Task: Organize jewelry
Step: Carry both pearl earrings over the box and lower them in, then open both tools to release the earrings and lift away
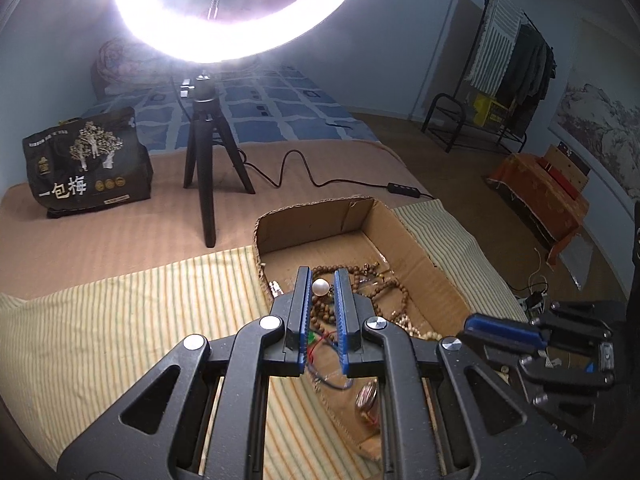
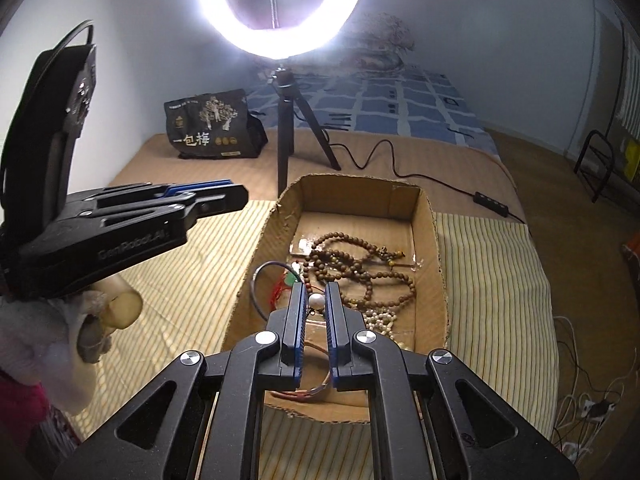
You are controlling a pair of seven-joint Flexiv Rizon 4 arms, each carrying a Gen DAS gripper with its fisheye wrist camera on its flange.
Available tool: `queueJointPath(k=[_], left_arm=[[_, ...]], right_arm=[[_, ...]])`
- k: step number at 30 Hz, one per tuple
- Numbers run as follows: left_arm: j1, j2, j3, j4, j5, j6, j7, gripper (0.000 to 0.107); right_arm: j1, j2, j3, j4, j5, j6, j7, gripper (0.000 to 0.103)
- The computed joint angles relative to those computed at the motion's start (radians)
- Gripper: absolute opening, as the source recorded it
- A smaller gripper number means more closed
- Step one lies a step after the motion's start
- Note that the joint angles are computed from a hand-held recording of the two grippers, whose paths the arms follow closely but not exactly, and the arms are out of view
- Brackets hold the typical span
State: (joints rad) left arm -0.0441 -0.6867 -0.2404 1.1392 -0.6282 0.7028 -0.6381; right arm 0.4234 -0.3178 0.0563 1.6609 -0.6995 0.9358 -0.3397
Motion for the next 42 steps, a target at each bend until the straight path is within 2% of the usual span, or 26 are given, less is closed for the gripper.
queueJointPath(k=[11,25,27,29,30,42], left_arm=[[-0.038,-0.069,0.003,-0.09,0.047,-0.016,-0.062,0.01],[-0.046,-0.085,0.001,-0.106,0.071,-0.004,-0.08,0.01],[-0.046,-0.084,0.002,-0.105,0.072,-0.002,-0.082,0.011],[-0.045,-0.081,-0.001,-0.102,0.069,0.004,-0.082,0.023],[-0.044,-0.078,-0.003,-0.098,0.066,0.009,-0.08,0.025],[-0.021,-0.029,-0.015,-0.043,0.028,0.039,-0.038,0.025]], right_arm=[[-0.015,-0.025,-0.001,-0.011,0.058,0.009,-0.033,0.008],[-0.01,-0.045,-0.008,-0.034,0.082,-0.02,-0.057,0.01],[-0.011,-0.044,-0.007,-0.033,0.085,-0.021,-0.058,0.019],[-0.009,-0.042,-0.009,-0.031,0.083,-0.026,-0.053,0.02],[-0.009,-0.04,-0.009,-0.031,0.082,-0.029,-0.051,0.02],[0.005,-0.03,-0.004,-0.045,0.061,-0.065,-0.048,0.02]])
